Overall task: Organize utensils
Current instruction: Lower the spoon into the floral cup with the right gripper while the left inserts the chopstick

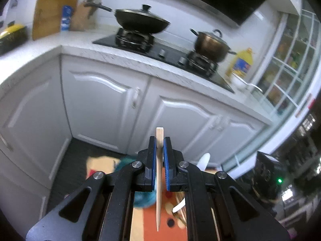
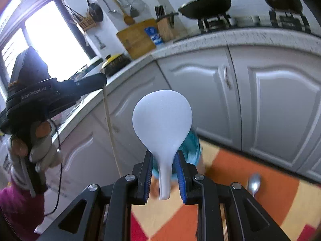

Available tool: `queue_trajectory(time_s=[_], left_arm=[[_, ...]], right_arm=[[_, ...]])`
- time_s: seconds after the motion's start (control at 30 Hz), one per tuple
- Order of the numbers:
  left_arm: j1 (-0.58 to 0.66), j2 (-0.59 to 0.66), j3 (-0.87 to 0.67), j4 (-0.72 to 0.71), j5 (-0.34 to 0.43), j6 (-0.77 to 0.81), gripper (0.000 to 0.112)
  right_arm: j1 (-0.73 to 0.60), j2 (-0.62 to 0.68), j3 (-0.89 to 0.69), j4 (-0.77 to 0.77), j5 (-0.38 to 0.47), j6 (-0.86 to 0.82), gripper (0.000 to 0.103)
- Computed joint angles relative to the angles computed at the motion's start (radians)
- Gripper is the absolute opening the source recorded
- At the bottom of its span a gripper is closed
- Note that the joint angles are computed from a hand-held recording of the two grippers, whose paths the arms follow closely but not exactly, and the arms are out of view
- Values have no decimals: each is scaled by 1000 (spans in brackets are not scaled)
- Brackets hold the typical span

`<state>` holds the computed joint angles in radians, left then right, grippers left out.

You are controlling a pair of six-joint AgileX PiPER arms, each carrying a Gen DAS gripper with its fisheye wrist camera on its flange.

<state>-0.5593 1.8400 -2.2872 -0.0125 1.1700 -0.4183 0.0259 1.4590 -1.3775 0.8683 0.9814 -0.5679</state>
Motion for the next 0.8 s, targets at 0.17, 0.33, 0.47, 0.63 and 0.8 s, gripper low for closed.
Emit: queue_trajectory(time_s=[0.17,0.33,0.47,0.63,0.8], left_arm=[[35,102,-99,82,-9,-8,6],[53,131,-52,134,-99,-38,5],[33,115,57,209,-201,-81,5],[27,121,138,201,-240,-83,5],[24,104,227,191,-256,-96,6]], right_arm=[[113,101,-97,-86,-151,74,22],[195,170,-120,-208,-264,126,22],[218,207,-116,-253,-294,139,22],[232,220,-94,-272,-298,134,22],[247,242,-104,-332,-270,149,22]])
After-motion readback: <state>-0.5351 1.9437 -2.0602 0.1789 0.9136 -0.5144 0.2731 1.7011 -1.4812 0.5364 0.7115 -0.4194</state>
